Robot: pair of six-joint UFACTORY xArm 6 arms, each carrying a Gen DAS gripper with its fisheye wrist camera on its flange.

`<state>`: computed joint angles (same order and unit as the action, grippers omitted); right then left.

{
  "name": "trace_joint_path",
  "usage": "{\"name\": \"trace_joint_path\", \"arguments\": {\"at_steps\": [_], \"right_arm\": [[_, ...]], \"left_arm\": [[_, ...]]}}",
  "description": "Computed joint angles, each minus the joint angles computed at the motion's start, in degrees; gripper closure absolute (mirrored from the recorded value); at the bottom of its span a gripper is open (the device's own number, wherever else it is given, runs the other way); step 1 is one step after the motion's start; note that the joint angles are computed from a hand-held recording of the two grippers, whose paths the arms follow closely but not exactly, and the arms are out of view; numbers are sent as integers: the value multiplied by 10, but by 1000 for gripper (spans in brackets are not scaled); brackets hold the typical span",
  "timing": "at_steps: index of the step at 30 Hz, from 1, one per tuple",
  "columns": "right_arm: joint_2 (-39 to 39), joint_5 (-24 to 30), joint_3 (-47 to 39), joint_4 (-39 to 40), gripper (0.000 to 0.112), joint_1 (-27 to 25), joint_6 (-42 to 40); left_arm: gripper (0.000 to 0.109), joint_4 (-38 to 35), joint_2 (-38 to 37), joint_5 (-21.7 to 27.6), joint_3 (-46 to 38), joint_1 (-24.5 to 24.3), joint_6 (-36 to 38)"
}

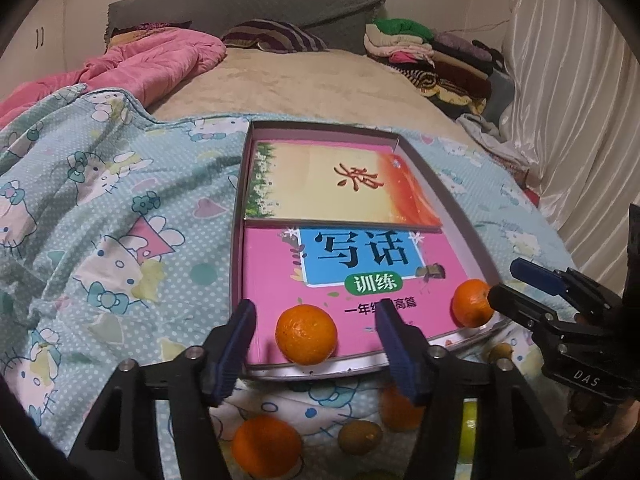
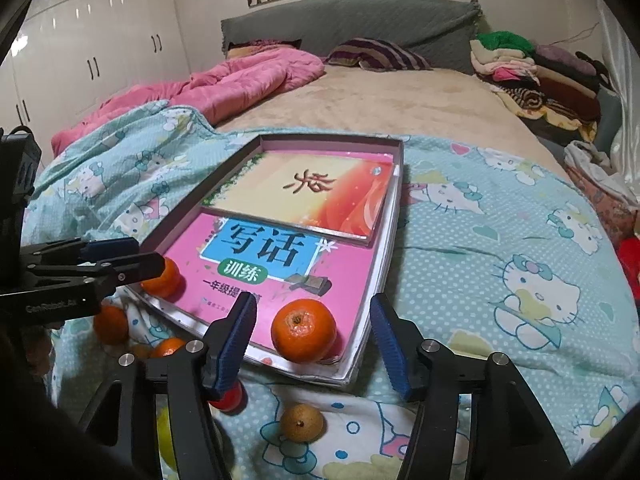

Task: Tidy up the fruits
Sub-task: 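Withdraw the right gripper from the tray back over the fruits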

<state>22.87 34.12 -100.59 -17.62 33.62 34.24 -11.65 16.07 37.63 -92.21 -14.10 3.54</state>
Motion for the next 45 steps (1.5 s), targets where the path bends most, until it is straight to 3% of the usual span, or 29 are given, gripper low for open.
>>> {"name": "trace_joint_path", "arguments": {"at_steps": [4, 16, 22, 45], "right_arm": [[-21, -23, 26, -17, 46, -1, 19], [-70, -59, 79, -60, 40, 8, 71], [-88, -63, 89, -83, 38, 24, 85], [-169, -72, 183, -131, 37, 52, 144]], "left_arm": [[31, -17, -21, -11, 17, 1, 11], [19, -11, -94, -55, 87, 8, 0], [18, 26, -124, -66, 118, 2, -23], [18, -15, -195, -63, 208, -1, 30]]}}
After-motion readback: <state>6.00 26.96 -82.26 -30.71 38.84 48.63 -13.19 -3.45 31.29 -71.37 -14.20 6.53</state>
